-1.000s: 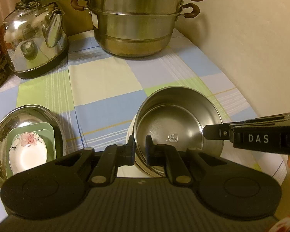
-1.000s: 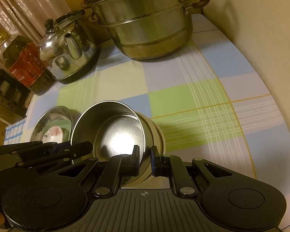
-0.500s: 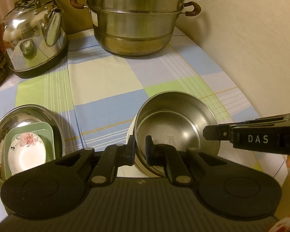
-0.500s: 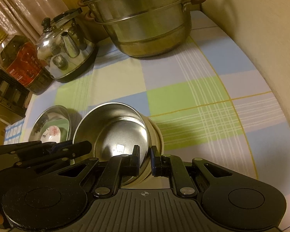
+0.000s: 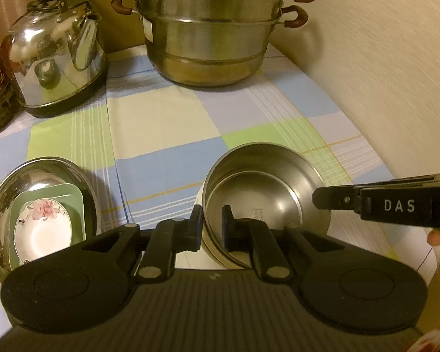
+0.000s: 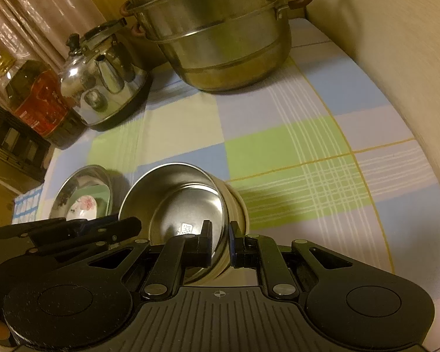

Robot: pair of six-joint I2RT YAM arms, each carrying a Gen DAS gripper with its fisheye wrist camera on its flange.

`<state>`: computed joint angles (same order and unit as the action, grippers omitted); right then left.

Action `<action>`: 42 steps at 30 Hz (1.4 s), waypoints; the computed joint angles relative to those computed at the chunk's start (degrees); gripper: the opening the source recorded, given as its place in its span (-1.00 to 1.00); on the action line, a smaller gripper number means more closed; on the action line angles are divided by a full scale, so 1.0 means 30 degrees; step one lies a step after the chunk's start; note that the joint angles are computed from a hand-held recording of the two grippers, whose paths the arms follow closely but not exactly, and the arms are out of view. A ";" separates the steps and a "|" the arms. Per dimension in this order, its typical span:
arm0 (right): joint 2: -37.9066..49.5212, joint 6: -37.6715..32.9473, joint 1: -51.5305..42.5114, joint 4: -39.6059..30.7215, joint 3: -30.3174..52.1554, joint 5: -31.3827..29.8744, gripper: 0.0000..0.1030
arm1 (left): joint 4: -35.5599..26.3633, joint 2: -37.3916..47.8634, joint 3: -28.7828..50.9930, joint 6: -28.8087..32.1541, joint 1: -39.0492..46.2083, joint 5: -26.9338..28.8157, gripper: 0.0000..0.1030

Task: Organize plates and bowls
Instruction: 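Lower the steel bowl into the cream bowl and open the right gripper, then withdraw the right gripper back from the stacked bowls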

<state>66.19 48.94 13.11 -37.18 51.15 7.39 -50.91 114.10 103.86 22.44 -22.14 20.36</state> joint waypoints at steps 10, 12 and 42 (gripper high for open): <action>-0.2520 0.0537 0.1396 -0.0308 -0.0946 0.1553 -0.17 | 0.0390 -0.2444 -0.1900 -0.0234 0.0854 0.0533 -0.62; -0.3167 0.0856 0.1975 -0.0678 -0.1095 0.1925 -0.16 | 0.0332 -0.3240 -0.2537 -0.0215 0.1192 0.0685 -0.61; -0.1504 2.1207 2.5375 -1.2974 0.1011 1.2254 -0.07 | -0.4667 -1.5793 -1.2604 0.4482 0.9677 0.2685 -0.41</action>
